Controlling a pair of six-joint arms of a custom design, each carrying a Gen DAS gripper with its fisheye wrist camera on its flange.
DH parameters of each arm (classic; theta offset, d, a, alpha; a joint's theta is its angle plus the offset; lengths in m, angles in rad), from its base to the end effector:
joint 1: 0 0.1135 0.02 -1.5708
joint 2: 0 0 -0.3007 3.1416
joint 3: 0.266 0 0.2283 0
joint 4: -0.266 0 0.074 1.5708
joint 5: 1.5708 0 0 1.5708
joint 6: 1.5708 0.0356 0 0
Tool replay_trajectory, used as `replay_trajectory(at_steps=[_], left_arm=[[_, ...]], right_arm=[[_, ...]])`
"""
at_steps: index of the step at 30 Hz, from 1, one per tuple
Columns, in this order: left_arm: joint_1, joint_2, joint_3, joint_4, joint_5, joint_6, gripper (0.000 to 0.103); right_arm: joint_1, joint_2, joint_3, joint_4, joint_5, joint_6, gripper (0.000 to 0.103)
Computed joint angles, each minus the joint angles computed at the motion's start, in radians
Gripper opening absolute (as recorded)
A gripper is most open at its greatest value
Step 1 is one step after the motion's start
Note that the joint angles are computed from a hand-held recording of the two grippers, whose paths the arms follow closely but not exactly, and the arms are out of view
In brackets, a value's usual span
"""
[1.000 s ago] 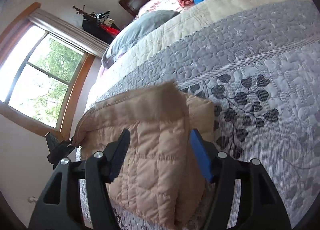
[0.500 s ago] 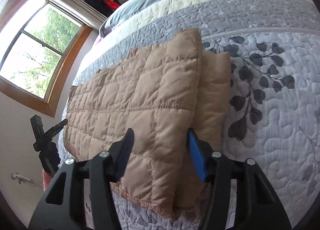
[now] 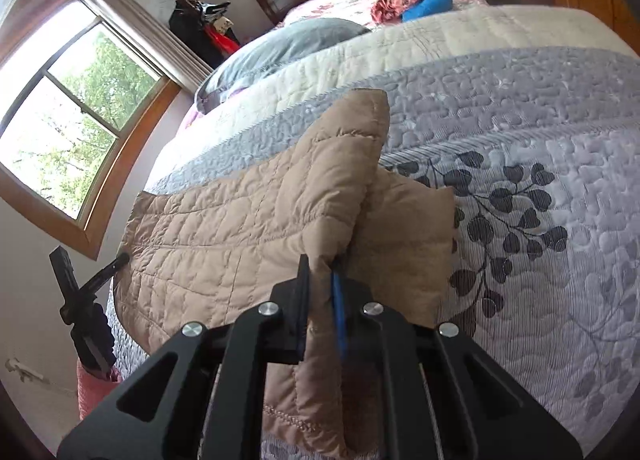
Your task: Fold large clothes
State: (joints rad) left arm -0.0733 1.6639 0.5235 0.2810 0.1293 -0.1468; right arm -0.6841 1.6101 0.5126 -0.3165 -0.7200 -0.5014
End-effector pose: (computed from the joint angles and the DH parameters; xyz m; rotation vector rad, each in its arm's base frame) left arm 0.2647 -0.0240 0.1550 -0.0309 2.4368 -0.2562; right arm 0.1709 -0.1091 0.1457 0.1564 2.5275 0.6791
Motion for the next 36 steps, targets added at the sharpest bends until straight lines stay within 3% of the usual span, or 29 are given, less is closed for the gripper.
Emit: replay_trajectory(at_steps=[7,11,13,16,18,20,23,27,31,36], left_arm=[[0.024,0.216,0.0,0.12,0.036,0.04,0.017],[-0.007,0.206,0.011,0.088,-0.018,0.039,0.021],[-0.007,0.148,0.017,0.021,-0.04,0.009,0.025],[-0.043,-0.002,-0.011,-0.042,-0.144,-0.057,0.032],[-0.105,-0.111,-0.045,-0.065,-0.237,-0.088,0.032],[-0.181,-0.197,-0.063,-0.098,-0.257,-0.122,0.032],[-0.346,-0.248,-0.054,-0.17,-0.298,-0.186,0.032],[-0.549,-0.192,-0.048,-0.167,-0.376,-0.258,0.032],[-0.62,-0.076,-0.068,-0.088,-0.422,-0.29,0.032],[-0.597,0.091,-0.12,0.081,-0.377,-0.247,0.033]], right_arm=[[0.066,0.266,-0.035,0.251,0.077,0.109,0.013],[0.076,0.263,-0.059,0.294,0.097,0.128,0.015],[0.081,0.18,-0.083,0.283,0.134,0.156,0.022],[0.076,-0.07,-0.162,0.268,0.194,0.208,0.022],[0.069,-0.262,-0.197,0.189,0.2,0.216,0.022],[0.11,-0.398,-0.21,0.077,0.173,0.227,0.022],[0.311,-0.545,-0.253,0.017,0.21,0.348,0.022],[0.645,-0.624,-0.313,0.092,0.352,0.605,0.022],[0.879,-0.558,-0.352,0.222,0.515,0.783,0.022],[1.012,-0.213,-0.461,0.606,0.612,0.882,0.021]])
